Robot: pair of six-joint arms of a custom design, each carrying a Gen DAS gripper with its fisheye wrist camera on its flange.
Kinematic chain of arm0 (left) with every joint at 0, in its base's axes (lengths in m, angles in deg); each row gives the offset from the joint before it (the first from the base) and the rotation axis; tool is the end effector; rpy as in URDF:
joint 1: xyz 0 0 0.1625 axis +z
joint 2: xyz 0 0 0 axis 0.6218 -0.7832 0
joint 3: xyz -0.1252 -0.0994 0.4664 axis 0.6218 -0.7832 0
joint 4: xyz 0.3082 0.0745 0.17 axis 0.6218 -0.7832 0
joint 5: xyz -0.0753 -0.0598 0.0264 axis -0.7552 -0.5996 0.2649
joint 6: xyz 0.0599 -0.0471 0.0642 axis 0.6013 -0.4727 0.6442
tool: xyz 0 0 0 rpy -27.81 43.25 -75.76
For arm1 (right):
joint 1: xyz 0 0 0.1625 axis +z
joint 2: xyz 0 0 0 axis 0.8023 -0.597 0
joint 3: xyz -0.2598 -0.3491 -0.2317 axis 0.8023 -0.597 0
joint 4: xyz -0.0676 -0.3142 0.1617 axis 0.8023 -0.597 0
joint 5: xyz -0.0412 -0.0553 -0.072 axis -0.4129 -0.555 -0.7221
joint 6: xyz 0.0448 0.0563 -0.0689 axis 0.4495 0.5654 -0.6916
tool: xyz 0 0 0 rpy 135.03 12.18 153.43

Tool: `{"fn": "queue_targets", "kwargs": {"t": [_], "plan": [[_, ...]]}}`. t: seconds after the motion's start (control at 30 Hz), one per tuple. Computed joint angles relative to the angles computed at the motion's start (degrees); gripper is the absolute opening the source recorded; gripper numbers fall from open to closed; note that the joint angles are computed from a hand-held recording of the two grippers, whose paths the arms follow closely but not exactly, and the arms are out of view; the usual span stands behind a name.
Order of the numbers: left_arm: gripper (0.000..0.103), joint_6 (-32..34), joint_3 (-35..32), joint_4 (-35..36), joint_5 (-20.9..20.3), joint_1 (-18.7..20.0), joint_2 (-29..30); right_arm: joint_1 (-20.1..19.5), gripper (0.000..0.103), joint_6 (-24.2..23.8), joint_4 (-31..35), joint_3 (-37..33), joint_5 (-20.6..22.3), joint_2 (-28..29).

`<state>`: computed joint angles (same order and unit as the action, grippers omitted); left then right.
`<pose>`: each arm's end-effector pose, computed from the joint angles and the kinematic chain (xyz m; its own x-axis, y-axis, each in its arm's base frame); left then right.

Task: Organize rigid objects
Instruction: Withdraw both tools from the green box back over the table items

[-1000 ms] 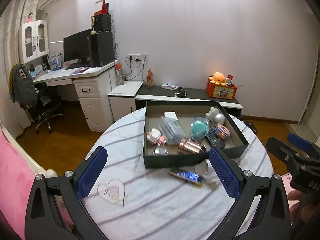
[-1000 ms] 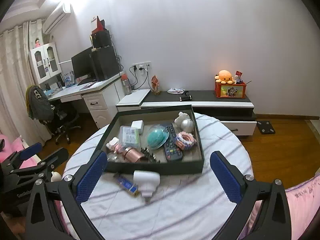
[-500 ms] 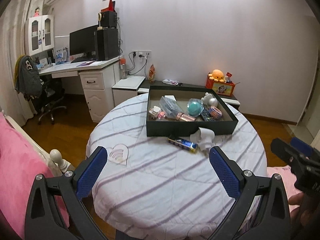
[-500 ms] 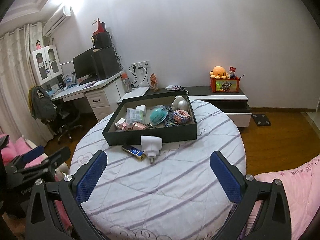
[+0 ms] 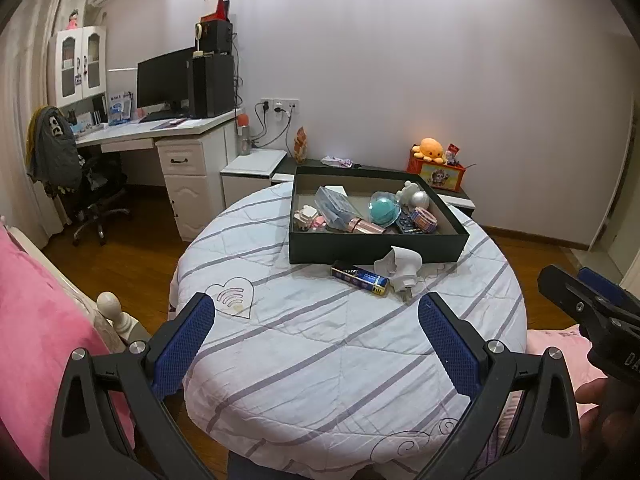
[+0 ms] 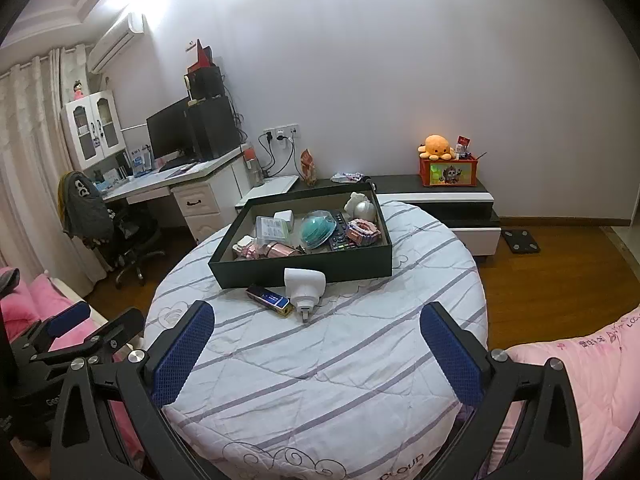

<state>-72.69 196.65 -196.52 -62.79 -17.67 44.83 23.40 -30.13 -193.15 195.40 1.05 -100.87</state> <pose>-0.3866 -0.3888 -0.0335 -0.7382 -0.2062 -0.6423 0.4572 0.5472 -0.7011 0.0367 -0.4435 0.3475 -0.7832 -0.2889 0.5506 -0.6056 0.5553 -0.5700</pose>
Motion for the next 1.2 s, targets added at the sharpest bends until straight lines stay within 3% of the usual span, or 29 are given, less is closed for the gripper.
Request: {"fn": "queue_targets", "kwargs": {"t": [0.6,0.93,1.2], "plan": [[0.103,7.1,-1.2,-7.6,0.1,3.7,1.6,1.5,0.103,0.6,3.4,-5.1,-4.0,4.3],[0.103,15.8,-3.2,-16.3,-2.2,10.6,4.3,2.9,0.103,2.9,10.2,-14.4,-9.5,12.4],[0.103,21.3,-6.1,-19.4,-4.1,15.3,6.1,3.5,0.103,4.6,17.2,-21.9,-12.5,19.0]]}}
